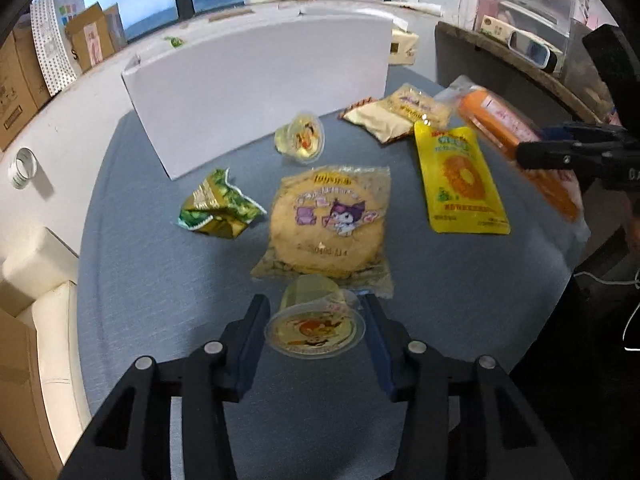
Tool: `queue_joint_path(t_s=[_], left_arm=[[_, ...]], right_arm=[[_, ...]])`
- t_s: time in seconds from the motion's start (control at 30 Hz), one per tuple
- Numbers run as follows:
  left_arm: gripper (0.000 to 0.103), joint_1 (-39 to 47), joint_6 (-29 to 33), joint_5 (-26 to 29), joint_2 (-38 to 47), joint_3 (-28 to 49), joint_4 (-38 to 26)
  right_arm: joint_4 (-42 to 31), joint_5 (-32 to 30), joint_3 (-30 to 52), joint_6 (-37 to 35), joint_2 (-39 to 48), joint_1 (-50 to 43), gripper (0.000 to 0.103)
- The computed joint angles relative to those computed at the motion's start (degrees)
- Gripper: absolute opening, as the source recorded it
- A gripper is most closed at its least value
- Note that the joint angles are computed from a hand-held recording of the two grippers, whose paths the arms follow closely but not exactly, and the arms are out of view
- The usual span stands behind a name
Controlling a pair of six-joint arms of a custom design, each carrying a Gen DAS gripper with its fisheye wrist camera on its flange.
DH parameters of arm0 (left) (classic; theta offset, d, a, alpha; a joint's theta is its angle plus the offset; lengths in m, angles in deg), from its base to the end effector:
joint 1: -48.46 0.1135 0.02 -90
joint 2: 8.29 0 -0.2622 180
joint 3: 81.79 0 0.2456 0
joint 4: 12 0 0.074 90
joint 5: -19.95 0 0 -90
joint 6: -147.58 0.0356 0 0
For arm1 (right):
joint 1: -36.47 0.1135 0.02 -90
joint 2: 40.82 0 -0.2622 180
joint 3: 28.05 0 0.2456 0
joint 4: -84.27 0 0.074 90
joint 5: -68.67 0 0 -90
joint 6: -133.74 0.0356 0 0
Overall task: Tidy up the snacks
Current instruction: 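Drop the orange pack into the box with the right tool while the left grasps the jelly cup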
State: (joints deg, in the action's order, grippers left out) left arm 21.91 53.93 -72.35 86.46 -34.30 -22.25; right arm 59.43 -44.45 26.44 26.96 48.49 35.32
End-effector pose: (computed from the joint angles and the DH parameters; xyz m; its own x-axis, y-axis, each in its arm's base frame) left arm 0.2397 -0.1182 0.1020 -0.7802 0.3187 -0.5382 0.3784 0.9256 -0.0004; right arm 0.2726 0.0085 0.1433 -0.7742 -0.2500 -0.5815 -0.4213 0.8892 0.1786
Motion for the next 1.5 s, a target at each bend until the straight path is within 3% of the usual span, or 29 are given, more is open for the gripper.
queue_joint_path(t_s=[0.4, 0.57, 0.73, 0.93, 1.07, 1.17, 1.3, 1.37, 1.4, 1.43, 1.5], left_arm=[[0.052, 4.0, 0.3, 3.8, -11.0, 1.4, -4.1], [0.052, 6.6, 1.6, 5.4, -13.2, 9.2, -8.7], [0.052, 9.1, 2.9, 6.7, -8.7, 21.2, -11.4], [0.052, 11.5, 1.9, 6.7, 4.9, 42.5, -17.1], [0.052, 12.7, 0.2, 5.4, 17.7, 59.0, -22.6], [0.052, 12.9, -0.3, 4.9, 25.3, 68.1, -26.0], [0.052, 13.6, 0.0, 7.2, 32.5, 75.1, -28.7], [0.061, 13.6, -0.1, 7.0, 35.0, 77.3, -30.0], [0.086, 13.6, -0.1, 7.0, 35.3, 77.2, -30.2], [0.102, 13.8, -0.3, 7.2, 35.2, 76.3, -29.6], [0.103, 14.6, -0.6, 9.8, 34.3, 73.9, -28.0]], right_arm=[[0.2, -1.4, -0.1, 1.6, -2.2, 1.2, 0.056], [-0.7, -3.1, 3.0, 3.9, -3.2, 1.3, 0.056], [-0.7, -3.9, 9.0, 8.1, -2.7, 2.8, 0.056], [-4.4, -3.1, 26.4, 13.4, 7.1, 5.4, 0.056], [-9.4, -2.7, 44.5, 16.9, 19.4, 5.6, 0.057], [-15.5, -0.1, 59.5, 17.5, 29.4, 6.4, 0.057], [-21.4, -0.8, 72.6, 18.4, 38.6, 6.7, 0.058], [-23.9, 0.6, 78.6, 17.8, 42.8, 7.4, 0.062], [-24.3, 1.5, 80.6, 18.1, 44.4, 7.7, 0.075], [-24.0, 1.8, 81.7, 18.7, 45.4, 7.7, 0.083], [-22.1, 1.9, 82.4, 21.0, 46.5, 7.3, 0.103]])
